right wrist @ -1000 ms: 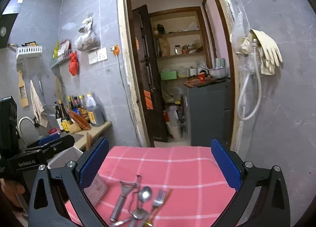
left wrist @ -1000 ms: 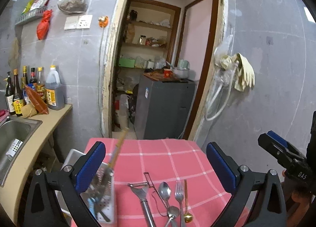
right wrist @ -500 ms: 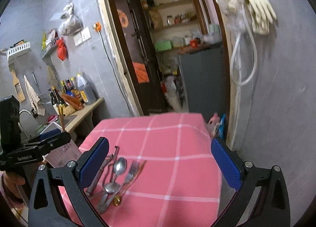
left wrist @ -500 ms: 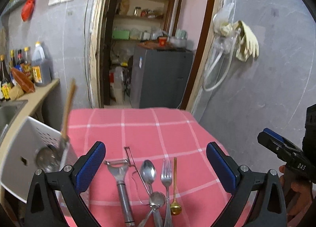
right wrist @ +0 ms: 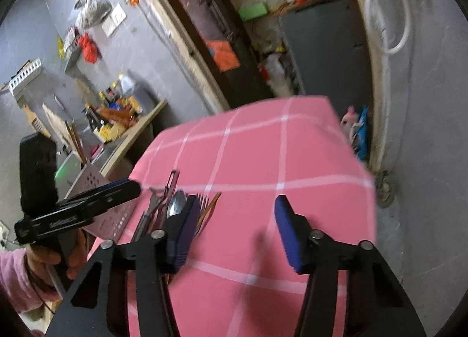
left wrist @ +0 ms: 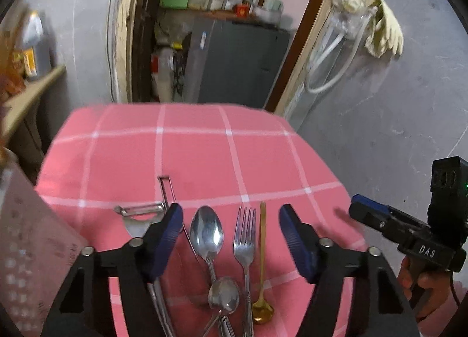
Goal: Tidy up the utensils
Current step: 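Move both tools forward to the remaining utensils on the tablecloth, then grasp a steel spoon with the left tool while the right tool grasps the gold spoon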
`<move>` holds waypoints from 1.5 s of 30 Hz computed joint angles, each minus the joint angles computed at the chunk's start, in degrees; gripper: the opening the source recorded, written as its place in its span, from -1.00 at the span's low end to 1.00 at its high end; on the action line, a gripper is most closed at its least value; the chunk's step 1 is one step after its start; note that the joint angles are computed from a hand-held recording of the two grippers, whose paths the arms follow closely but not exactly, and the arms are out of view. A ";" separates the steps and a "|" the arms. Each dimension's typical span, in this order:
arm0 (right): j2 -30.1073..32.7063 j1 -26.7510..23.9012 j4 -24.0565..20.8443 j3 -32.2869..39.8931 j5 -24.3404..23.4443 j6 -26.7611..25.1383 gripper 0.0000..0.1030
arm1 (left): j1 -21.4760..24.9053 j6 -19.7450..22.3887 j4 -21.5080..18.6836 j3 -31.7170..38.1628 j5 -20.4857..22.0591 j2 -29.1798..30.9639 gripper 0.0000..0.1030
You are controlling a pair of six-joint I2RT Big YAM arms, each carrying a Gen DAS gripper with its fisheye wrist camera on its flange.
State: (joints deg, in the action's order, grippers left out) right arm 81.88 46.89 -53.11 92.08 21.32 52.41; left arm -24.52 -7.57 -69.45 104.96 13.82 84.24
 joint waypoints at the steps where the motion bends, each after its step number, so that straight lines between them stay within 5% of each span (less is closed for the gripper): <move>1: 0.67 -0.24 0.72 -0.12 -1.50 -0.11 -0.24 | 0.19 -0.12 -0.70 0.21 0.70 0.89 0.10; 13: 6.89 -1.73 3.79 2.15 -10.94 -0.86 -0.50 | 1.41 0.74 -4.72 3.50 2.98 6.84 -0.09; 26: 10.17 -3.68 5.24 3.95 -17.51 1.47 -0.60 | 2.35 1.05 -9.12 5.33 5.60 9.24 -0.58; 45: 12.11 -5.25 12.54 2.15 -25.35 11.86 -0.87 | 3.76 0.78 -14.29 8.69 10.21 11.85 -0.61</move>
State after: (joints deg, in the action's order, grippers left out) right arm 93.99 41.64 -40.57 94.23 -4.04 64.28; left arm -20.76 -6.79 -83.74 113.64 24.03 96.09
